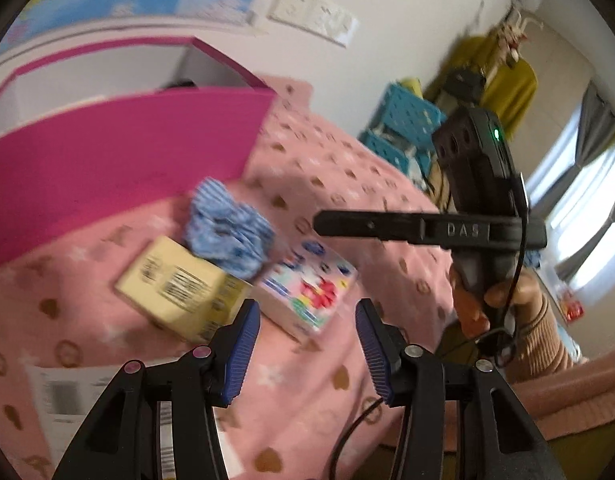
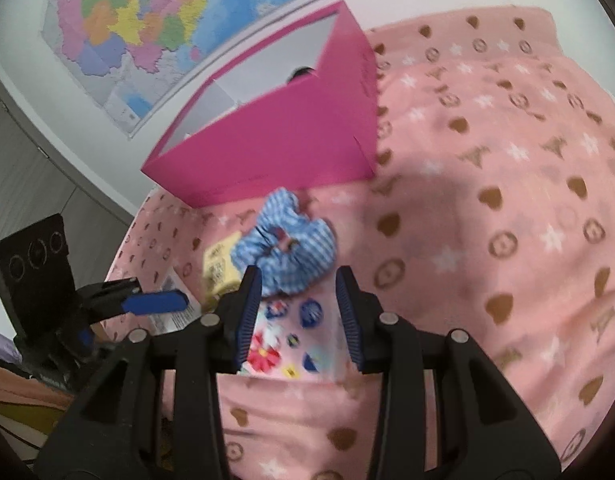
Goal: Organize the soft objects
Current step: 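Grasp the pink floral tissue pack with the right gripper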
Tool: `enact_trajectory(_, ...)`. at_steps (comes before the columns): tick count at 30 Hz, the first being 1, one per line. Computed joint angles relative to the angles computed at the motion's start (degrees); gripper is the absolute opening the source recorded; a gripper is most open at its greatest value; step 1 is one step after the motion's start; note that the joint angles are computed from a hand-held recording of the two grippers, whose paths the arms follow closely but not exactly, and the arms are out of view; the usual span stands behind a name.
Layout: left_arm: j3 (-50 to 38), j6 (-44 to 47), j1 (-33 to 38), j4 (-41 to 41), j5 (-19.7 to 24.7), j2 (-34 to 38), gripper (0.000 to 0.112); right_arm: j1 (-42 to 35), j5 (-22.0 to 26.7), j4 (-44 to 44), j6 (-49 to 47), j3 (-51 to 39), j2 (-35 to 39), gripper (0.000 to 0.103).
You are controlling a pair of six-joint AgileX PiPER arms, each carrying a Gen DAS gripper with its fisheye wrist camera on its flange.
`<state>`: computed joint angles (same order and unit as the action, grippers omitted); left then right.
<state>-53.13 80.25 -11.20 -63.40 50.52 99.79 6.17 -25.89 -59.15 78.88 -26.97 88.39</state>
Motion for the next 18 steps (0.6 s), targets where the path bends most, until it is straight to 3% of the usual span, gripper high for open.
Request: enact_trajectory(18,-4.2,-8.6,-4.2,2.8,-1.6,5.7,0.039,-3.6,-8.8,1.4,-4.1,3.8,5.4,0.041)
